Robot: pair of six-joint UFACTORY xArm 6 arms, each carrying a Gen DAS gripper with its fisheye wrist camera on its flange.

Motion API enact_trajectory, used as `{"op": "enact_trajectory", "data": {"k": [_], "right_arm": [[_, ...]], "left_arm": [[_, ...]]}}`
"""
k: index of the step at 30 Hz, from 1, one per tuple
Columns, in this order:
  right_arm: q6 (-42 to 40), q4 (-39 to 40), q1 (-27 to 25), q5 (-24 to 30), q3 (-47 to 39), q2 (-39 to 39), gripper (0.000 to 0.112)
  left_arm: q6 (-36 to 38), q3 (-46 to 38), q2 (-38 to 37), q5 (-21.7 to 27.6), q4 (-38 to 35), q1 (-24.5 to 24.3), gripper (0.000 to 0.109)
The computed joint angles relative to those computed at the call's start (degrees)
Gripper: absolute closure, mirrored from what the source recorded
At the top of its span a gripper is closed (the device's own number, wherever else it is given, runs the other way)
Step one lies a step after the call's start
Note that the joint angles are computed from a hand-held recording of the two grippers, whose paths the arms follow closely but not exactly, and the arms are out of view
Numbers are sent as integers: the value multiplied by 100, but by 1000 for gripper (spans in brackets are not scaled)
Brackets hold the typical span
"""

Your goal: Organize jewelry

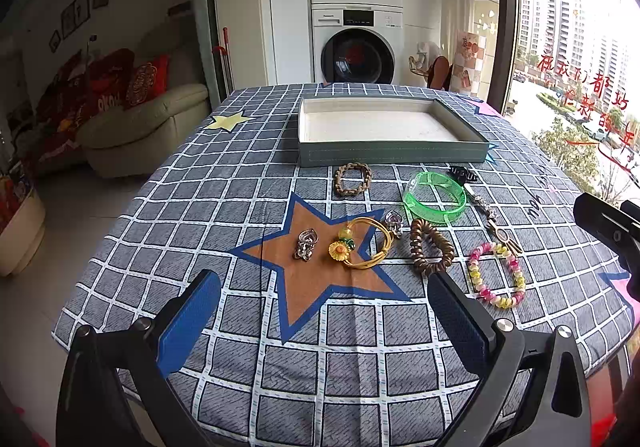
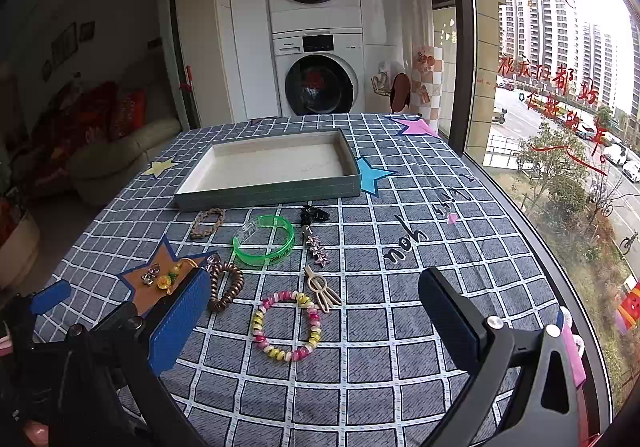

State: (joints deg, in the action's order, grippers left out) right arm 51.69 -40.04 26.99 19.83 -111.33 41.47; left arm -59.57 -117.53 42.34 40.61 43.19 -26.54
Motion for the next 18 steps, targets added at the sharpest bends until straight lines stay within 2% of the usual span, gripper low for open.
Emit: {"op": "enact_trajectory", "data": {"k": [18], "right_arm": [[-2,-2,-5,-35,39,-20,9]], "left_arm": [[16,-12,-4,15,-11,-1,6]]}}
